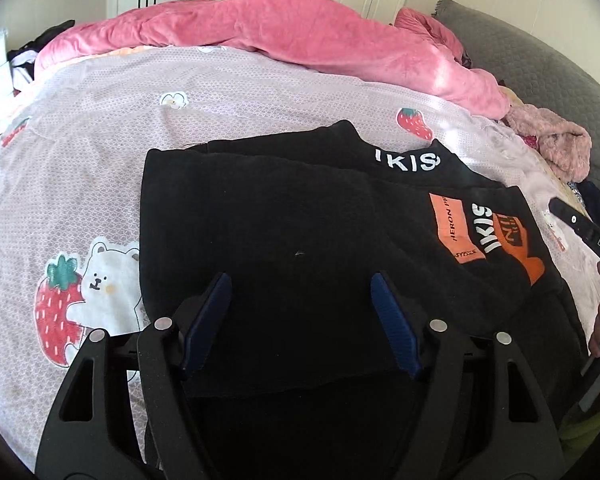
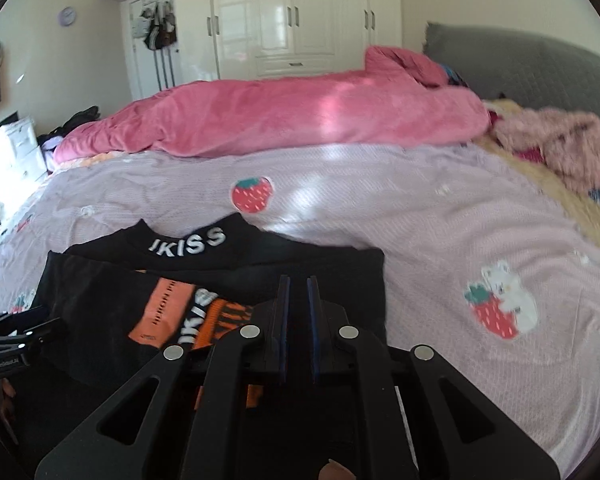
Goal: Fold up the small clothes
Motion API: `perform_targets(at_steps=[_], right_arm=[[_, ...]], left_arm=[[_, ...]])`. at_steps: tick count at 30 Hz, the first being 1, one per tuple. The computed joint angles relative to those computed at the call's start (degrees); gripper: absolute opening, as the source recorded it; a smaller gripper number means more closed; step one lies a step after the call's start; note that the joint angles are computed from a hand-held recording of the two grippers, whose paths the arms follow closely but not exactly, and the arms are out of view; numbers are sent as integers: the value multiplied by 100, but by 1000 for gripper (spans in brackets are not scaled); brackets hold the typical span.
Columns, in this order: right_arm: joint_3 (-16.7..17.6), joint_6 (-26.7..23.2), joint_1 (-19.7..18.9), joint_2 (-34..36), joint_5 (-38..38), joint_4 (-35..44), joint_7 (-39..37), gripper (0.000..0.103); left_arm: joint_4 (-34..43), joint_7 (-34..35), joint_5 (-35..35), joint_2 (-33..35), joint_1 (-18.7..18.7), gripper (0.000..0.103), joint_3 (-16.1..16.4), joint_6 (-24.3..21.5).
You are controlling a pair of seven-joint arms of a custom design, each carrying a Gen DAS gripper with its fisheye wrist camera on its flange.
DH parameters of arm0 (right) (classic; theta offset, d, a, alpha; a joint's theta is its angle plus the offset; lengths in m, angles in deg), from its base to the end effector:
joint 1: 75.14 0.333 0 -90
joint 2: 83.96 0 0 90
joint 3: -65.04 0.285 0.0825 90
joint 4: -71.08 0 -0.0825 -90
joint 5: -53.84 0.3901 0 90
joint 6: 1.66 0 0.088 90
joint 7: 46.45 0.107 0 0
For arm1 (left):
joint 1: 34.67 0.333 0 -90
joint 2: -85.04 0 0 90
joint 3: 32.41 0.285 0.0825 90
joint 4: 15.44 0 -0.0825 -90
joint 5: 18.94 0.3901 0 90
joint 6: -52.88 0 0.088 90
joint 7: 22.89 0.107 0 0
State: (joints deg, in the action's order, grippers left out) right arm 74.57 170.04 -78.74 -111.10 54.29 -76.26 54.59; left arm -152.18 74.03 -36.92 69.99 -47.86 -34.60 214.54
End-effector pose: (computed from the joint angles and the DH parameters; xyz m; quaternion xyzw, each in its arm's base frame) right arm 0.4588 0.0513 0.4986 -0.6120 0.6619 -0.2855 0.3254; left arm 0.5013 -0.1226 0.4674 -0.6182 0.7036 -0.3162 0.1511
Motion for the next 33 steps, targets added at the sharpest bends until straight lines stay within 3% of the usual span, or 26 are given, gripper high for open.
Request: perform_targets(at_steps=[2,4,8,11,14,15,16,22,26,29,32,33], right_arm=[[-371,-160,334,-3,298,-18,-180,17],[-904,-327,918,-5,824,-18,-607,37],[-1466,-654,1690,41,1817,102,-1411,41],[-1184,-937,1490,161,1847,207,-1462,47],[-1351,-1293,1700,264,2310,326,-1865,47],[-1335,-1329,1706,280,2424,327,-1922,37],[-1323,-1334,1697,267,2495,319,-2015,21],[-842,-1061,1239,-48,2020,84,-1873,5],[-344,-1154,691,-165,1141,2,-1362,5],[-152,-1293,510,-37,621,33,-1036,6],[-87,-1304,454,5,222,40,-771,8],[-163,-1323,507,-8,218,45,-750,14]], left_arm=[[-24,40,-44,-18,-20,65,20,17],[-54,57,-50,-44,-27,65,23,26],[-68,53,-27,-53,-32,65,20,35],[-86,5,60,-77,-6,65,-8,24],[-73,-66,188,-75,21,67,-46,-11],[-74,-83,222,-78,25,67,-53,-19],[-72,-107,256,-78,33,67,-59,-27],[-84,-134,341,-156,27,67,-38,-178],[-84,-17,275,-192,-13,69,8,-286],[-107,-59,356,-208,23,70,-44,-292],[-111,-69,394,-213,22,71,-56,-300],[-110,-80,407,-210,25,71,-61,-297]])
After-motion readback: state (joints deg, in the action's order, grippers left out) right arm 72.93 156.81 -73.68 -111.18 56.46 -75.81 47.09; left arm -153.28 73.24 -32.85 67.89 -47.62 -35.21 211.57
